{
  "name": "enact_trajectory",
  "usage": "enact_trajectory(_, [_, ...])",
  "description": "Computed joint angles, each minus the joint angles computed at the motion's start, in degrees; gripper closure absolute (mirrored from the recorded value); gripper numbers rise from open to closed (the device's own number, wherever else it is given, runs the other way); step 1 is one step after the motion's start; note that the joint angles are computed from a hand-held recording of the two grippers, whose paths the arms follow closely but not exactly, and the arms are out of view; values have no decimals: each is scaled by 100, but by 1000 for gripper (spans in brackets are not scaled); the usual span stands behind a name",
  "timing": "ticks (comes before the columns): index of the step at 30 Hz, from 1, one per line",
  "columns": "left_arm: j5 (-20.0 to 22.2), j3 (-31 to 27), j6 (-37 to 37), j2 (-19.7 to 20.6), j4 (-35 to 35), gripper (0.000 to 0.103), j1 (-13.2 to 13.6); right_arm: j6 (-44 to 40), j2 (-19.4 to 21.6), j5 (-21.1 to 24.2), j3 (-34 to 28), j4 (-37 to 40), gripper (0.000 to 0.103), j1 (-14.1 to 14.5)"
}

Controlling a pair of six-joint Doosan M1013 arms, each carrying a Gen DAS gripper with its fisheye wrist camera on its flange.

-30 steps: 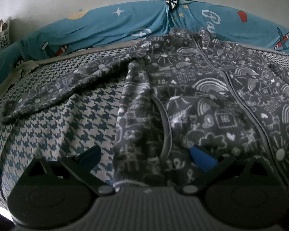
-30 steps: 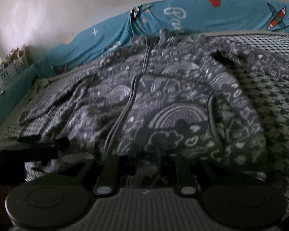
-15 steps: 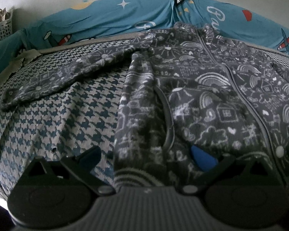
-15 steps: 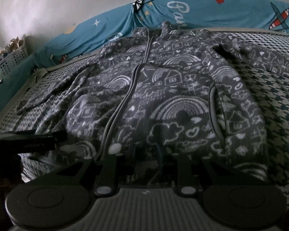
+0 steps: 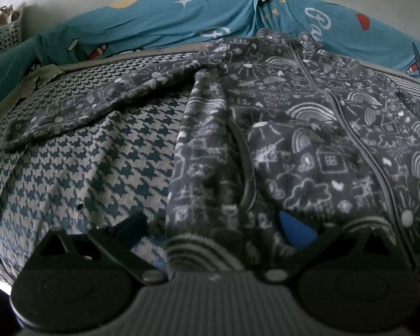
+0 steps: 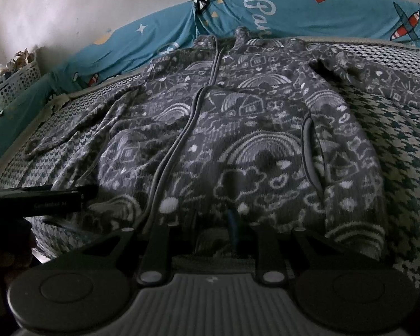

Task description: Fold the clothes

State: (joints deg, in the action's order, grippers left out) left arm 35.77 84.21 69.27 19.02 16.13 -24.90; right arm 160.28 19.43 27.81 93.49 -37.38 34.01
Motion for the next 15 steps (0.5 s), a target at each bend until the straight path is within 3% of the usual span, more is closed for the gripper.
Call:
enact_trajectory(10, [-48, 44, -20, -37, -58, 0, 11, 37, -36, -40, 50, 8, 80, 1])
enact_trajectory(15, [-382, 155, -250, -133, 289, 0, -34, 82, -82, -226, 93, 49, 72, -34])
